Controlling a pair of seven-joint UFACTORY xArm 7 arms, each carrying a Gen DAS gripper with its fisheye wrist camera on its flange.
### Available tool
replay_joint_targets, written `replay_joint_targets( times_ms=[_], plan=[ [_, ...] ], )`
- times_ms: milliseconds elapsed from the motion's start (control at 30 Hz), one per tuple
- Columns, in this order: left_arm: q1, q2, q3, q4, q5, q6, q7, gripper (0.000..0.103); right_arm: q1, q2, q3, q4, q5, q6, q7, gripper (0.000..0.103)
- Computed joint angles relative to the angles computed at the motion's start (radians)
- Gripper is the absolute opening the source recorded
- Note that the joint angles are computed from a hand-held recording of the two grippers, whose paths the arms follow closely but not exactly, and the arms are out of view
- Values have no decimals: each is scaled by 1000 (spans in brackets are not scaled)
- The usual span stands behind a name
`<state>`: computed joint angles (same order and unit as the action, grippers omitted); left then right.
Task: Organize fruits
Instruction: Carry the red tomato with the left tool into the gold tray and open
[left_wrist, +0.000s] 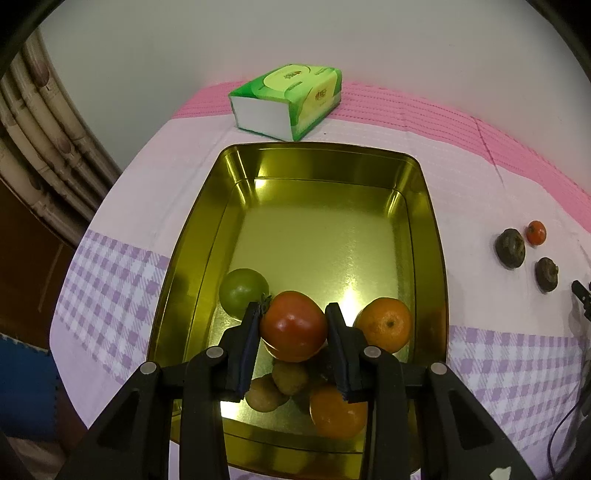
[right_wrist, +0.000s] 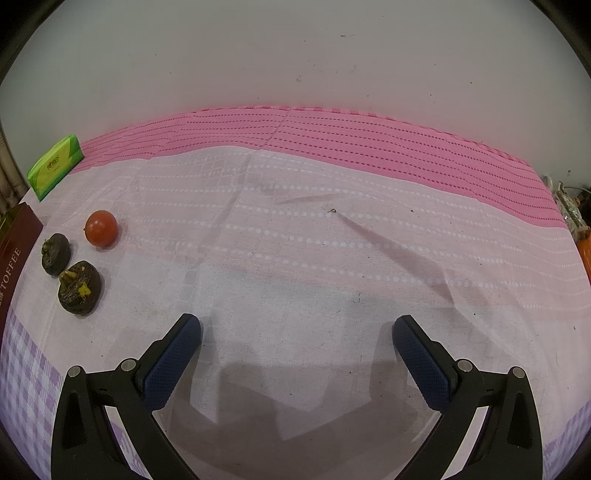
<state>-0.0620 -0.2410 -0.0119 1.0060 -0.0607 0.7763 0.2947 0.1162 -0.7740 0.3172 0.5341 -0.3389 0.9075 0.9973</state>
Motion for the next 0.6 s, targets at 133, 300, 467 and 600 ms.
replay_joint_targets(
  times_ms=[133,300,467,600],
  plan=[
    [-1,-6,2,-10,-6,-8,9,31,1,-1,-1,-1,-1,0,1,103],
    [-1,-10,0,-21,-2,-19,13,31,2,2,2,-2,-2,-1,7,103],
    [-1,-11,-4,-34,10,-23,18,31,2,3,0,0,-4,0,11,103],
    [-4,-12,0,-36,2,-26,24,31,-1,8,-3,1,-5,-4,10,103]
  ],
)
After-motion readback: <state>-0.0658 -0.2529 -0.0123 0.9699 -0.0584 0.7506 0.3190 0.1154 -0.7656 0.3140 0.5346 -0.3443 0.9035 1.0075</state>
